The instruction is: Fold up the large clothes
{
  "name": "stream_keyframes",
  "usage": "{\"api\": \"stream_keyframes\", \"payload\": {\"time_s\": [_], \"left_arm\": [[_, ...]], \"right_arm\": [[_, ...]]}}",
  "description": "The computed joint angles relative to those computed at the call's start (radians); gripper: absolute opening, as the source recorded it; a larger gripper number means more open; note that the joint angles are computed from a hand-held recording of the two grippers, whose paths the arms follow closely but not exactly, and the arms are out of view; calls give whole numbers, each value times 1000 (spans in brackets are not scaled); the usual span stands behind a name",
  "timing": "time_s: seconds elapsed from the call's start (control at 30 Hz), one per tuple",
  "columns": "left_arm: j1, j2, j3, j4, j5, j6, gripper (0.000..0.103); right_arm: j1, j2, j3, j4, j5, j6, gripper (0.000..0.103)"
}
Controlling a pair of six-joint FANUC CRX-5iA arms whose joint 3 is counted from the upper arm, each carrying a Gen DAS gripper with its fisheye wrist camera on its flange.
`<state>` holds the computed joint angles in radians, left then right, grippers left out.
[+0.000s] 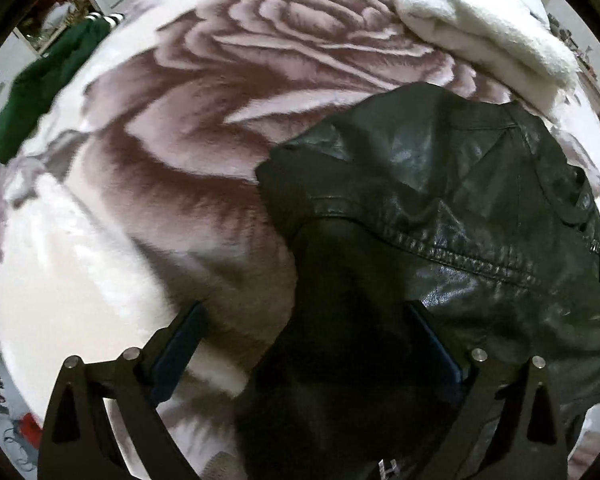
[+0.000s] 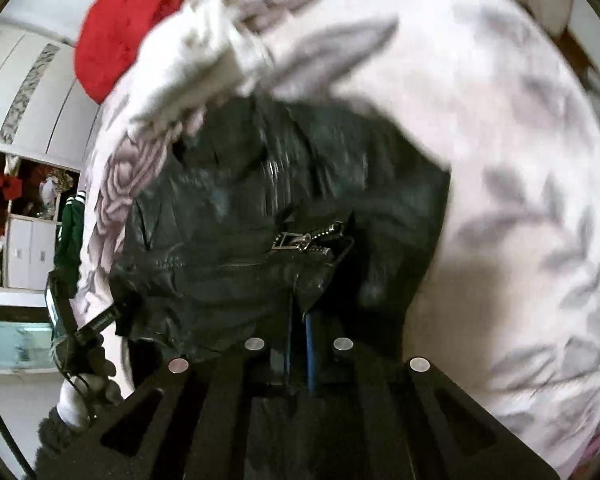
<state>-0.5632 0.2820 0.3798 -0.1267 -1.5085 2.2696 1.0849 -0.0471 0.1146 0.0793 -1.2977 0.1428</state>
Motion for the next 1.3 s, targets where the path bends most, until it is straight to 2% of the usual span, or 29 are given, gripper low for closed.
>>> {"api": "stream_keyframes", "payload": {"time_s": [0.07, 0.1, 0.17, 0.23, 0.3, 0.37, 0.4, 0.43, 0.47, 0.6, 0.77, 0.83, 0.87, 0.93, 1.03, 1.13, 1.2, 1.27, 1.3], "left_arm": [[1, 9, -9, 12, 26, -11, 103], [1, 14, -14, 16, 37, -14, 103], [11, 7, -40, 38, 63, -11, 103], [16, -7, -48, 53, 64, 5, 103], [8, -31, -32, 45, 38, 24, 103], [-13, -69, -13, 12, 20, 46, 103], [-22, -85, -6, -7, 13, 57, 103], [-32, -104, -1, -33, 6, 71, 103], [-29, -112, 4, -48, -5, 70, 103], [-20, -86, 14, -113, -94, 62, 103], [14, -129, -117, -88, 2, 77, 103], [10, -138, -136, -98, 27, 77, 103], [9, -148, -154, -98, 50, 75, 103], [12, -160, -178, -94, 76, 70, 103], [17, -165, -175, -91, 82, 47, 103], [-5, -167, -145, -120, 56, 46, 103], [-21, -165, -135, -137, 42, 48, 103], [-8, -172, -159, -122, 69, 43, 103], [3, -178, -174, -106, 84, 40, 103]], "right_arm": [[-1, 15, 9, 45, -23, 13, 5], [-17, 23, 12, 28, -33, 30, 5], [-67, 42, 10, -51, -53, 76, 5], [-130, 71, 15, -180, -89, 152, 8], [-178, 37, -21, -254, -35, 142, 10], [-197, 3, -33, -276, -11, 121, 21], [-187, -8, -27, -246, -37, 89, 25], [-169, -18, -19, -204, -69, 55, 34], [-153, -33, -29, -180, -73, 37, 37], [-127, -68, -35, -175, -23, 55, 37], [-121, -25, 7, -226, -14, 238, 37], [-145, 49, 50, -307, -98, 337, 34], [-153, 82, 54, -324, -135, 348, 27], [-161, 87, 59, -330, -142, 310, 25], [-118, 33, 73, -258, -174, 202, 25], [-44, 19, 106, -220, -313, 122, 43], [-43, 33, 108, -296, -353, 135, 43], [-51, 58, 99, -356, -374, 155, 43], [-37, 61, 84, -336, -374, 146, 42]]}}
